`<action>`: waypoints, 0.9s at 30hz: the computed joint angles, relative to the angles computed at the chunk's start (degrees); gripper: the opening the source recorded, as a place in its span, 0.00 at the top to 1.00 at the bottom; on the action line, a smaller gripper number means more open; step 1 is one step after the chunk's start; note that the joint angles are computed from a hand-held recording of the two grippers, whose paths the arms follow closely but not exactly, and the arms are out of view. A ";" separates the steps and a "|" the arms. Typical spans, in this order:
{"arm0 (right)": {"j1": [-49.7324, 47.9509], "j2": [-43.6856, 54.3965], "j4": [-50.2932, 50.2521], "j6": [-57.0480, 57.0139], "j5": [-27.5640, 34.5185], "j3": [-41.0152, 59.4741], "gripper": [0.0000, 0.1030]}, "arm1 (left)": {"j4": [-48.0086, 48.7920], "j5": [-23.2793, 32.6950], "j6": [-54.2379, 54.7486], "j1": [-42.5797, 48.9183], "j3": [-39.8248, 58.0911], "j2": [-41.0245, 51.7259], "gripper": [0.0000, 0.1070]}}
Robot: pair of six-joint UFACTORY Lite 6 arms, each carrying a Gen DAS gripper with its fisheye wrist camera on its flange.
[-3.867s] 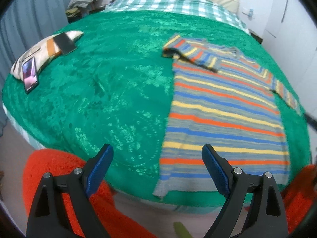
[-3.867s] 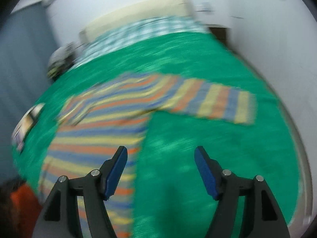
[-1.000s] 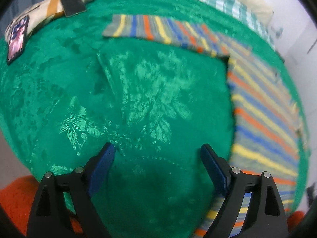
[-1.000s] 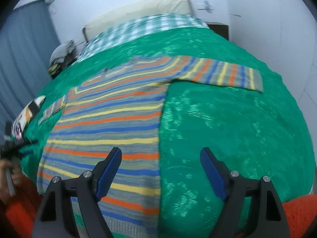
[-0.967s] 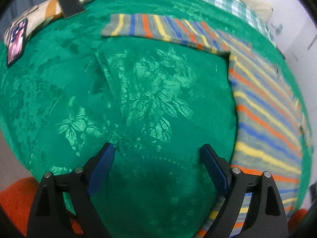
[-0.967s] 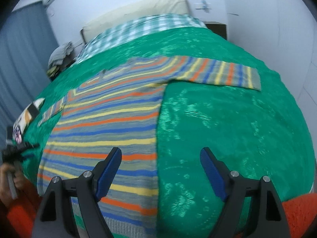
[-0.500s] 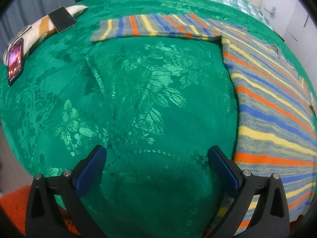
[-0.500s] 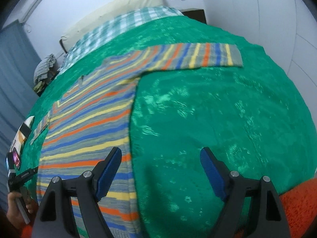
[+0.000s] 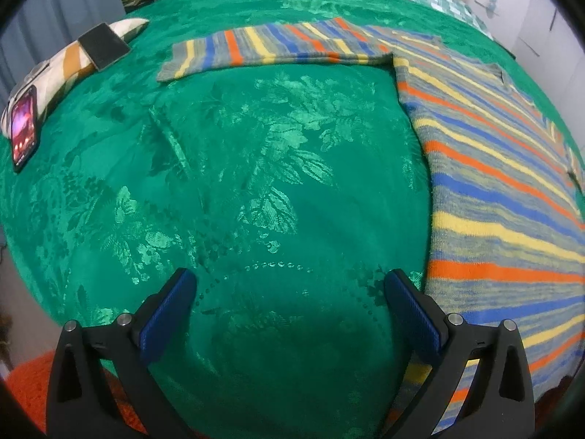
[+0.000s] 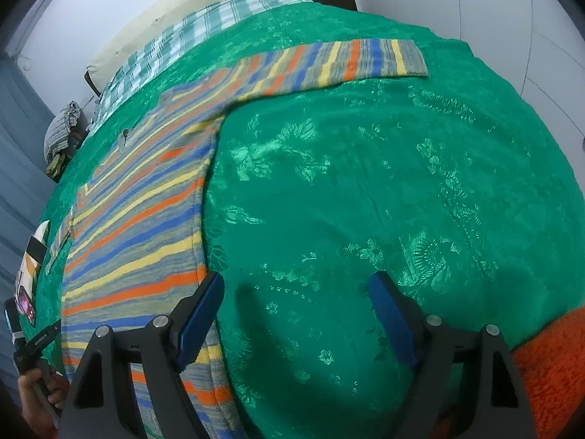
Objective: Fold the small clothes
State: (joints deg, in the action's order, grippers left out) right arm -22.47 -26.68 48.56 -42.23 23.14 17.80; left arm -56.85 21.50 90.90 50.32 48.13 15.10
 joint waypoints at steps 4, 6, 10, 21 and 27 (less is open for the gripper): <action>0.62 0.16 -0.59 0.49 -0.48 -0.02 0.18 | -1.99 3.48 1.62 1.68 0.45 -0.74 0.04; 0.85 0.35 -0.34 0.36 -0.67 0.01 0.17 | -4.96 6.43 4.26 3.13 0.20 -2.22 0.04; 0.21 0.40 1.08 -1.01 -0.17 -0.08 0.17 | -12.15 7.99 11.51 4.87 -1.71 -5.32 0.04; 0.93 1.19 0.29 -0.76 -0.94 0.11 0.15 | -11.36 7.51 8.91 4.44 0.63 -2.78 0.04; 1.32 1.43 0.10 -0.55 -1.32 0.15 0.14 | -11.32 7.68 8.58 4.92 0.33 -3.25 0.04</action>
State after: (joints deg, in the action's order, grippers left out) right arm -21.14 -25.25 48.67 -42.78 21.82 17.94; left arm -68.17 29.17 99.48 55.24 48.46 11.85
